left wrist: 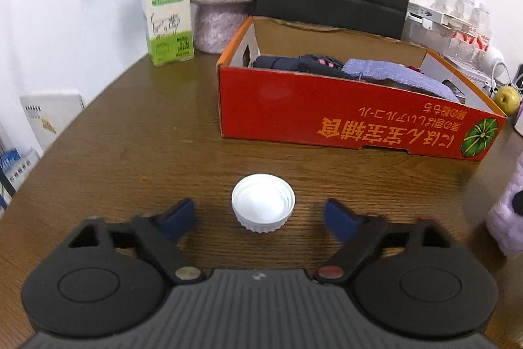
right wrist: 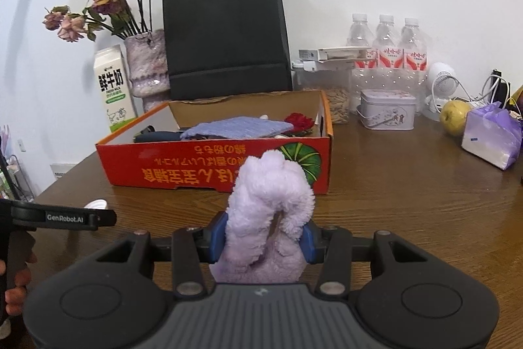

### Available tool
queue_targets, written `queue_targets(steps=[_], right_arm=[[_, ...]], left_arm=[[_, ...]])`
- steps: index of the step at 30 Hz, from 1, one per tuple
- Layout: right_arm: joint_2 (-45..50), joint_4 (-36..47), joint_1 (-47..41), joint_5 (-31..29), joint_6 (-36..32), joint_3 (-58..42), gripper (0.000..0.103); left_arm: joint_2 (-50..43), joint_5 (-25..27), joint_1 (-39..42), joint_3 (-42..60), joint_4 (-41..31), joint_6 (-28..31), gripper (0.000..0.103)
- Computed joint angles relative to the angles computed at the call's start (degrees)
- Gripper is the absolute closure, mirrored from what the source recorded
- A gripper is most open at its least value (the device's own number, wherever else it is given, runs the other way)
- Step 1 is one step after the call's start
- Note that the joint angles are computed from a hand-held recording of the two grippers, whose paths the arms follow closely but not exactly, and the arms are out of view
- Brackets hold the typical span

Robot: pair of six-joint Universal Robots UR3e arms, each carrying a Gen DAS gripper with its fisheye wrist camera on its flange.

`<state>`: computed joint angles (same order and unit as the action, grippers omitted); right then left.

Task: Organize objects
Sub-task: 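Close the left tool on the white bottle cap while the right tool holds the headband, then carry the cap and headband over the red box with both tools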

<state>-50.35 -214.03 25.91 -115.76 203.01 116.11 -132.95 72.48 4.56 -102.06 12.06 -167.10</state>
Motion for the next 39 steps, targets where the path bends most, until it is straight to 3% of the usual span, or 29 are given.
queue_targets(steps=[1,2,3,6,15,32,39], right_arm=[[0.2,0.4,0.0,-0.2,0.0,-0.3,0.059],[0.4,0.8,0.1,-0.4,0.0,-0.7,0.059],[0.5,1.0,0.1,-0.4,-0.2,-0.9,0.059],[0.7,0.7,0.3,-0.1,-0.7,-1.1,0.059],[0.3,-0.5,0.2,0.7,-1.0,-0.5,0.059],[0.3,-1.6,3.3,-0.1,-2.8,-1.4,0.059],[0.4,0.1,5.8,-3.4,-4.2,-4.1,0.059]], left_arm=[[-0.3,-0.3,0.2,0.0,0.7,-0.1,0.038],[-0.3,-1.2,0.6,-0.1,1.0,-0.2,0.044],[-0.3,-2.3,1.1,-0.1,1.0,-0.5,0.063],[-0.1,-5.0,2.3,-0.7,1.2,-0.8,0.062],[1.6,-3.9,2.3,-6.3,7.8,-0.2,0.062],[10.9,-9.9,5.7,-28.3,24.3,0.3,0.062],[13.1,-10.7,5.6,-28.7,23.2,-1.4,0.062]])
